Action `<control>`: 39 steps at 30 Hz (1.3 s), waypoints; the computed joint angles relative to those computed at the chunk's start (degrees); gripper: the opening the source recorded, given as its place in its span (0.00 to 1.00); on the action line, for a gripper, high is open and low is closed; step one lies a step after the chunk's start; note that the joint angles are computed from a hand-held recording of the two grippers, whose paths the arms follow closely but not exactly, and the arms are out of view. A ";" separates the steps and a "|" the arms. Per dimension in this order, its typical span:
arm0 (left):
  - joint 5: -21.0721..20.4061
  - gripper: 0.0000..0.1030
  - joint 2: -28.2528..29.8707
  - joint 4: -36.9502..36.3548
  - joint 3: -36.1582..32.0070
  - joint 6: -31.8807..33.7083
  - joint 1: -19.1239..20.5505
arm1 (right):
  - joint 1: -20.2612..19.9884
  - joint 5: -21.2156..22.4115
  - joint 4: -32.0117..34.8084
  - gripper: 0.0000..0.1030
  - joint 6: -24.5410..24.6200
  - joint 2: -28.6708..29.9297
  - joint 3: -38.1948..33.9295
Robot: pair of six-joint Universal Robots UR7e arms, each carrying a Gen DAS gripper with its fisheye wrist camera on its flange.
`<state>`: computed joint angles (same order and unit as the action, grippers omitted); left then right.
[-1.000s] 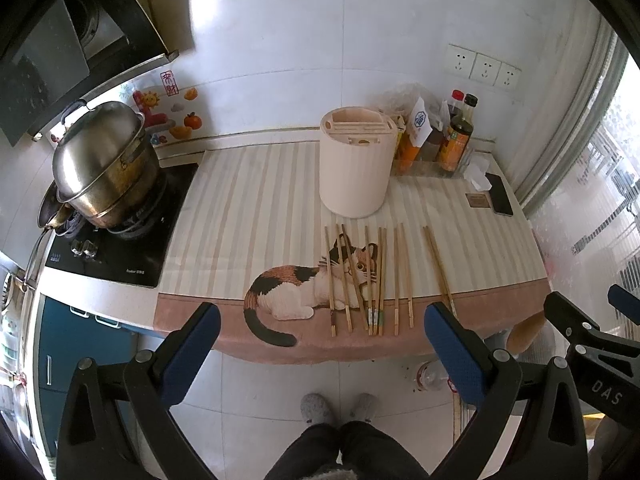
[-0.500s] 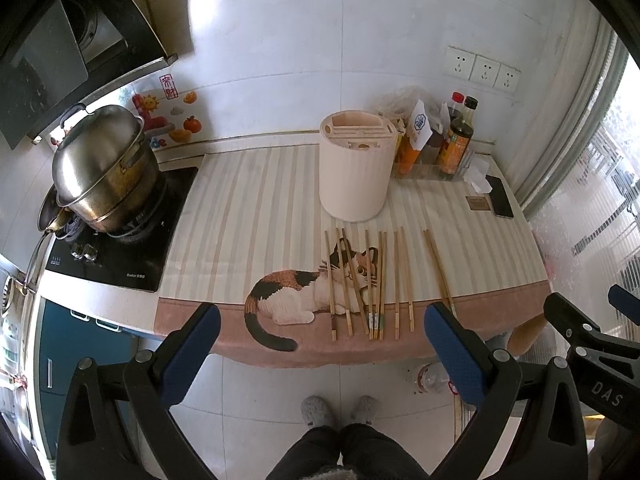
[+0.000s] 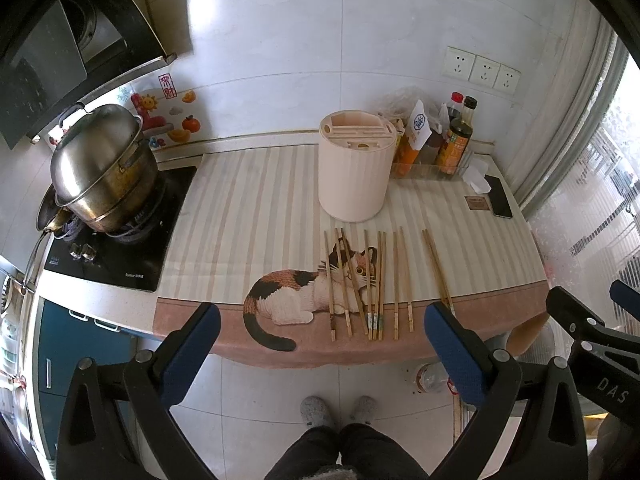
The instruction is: Organize utensils
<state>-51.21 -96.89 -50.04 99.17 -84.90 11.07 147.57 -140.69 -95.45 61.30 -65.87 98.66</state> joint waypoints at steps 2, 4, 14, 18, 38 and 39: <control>0.14 1.00 0.05 -0.21 -0.06 0.19 0.09 | 0.27 -0.09 0.10 1.00 0.22 -0.17 0.14; 0.21 1.00 0.00 -0.23 0.05 0.13 0.12 | 0.27 -0.17 0.07 1.00 0.17 -0.05 -0.05; 0.04 1.00 -0.05 -0.13 0.06 0.00 0.02 | 0.35 -0.26 0.11 1.00 0.14 0.03 -0.24; 0.10 1.00 -0.06 -0.21 0.07 0.11 0.05 | 0.35 -0.19 0.00 1.00 0.11 -0.02 -0.17; 6.98 1.00 -2.43 -5.03 4.75 3.80 3.40 | -0.94 -2.76 -11.96 1.00 -0.64 -0.44 3.76; 8.23 1.00 -2.81 -5.50 5.39 3.93 4.14 | -1.35 -3.47 -14.80 1.00 -1.01 -0.61 5.06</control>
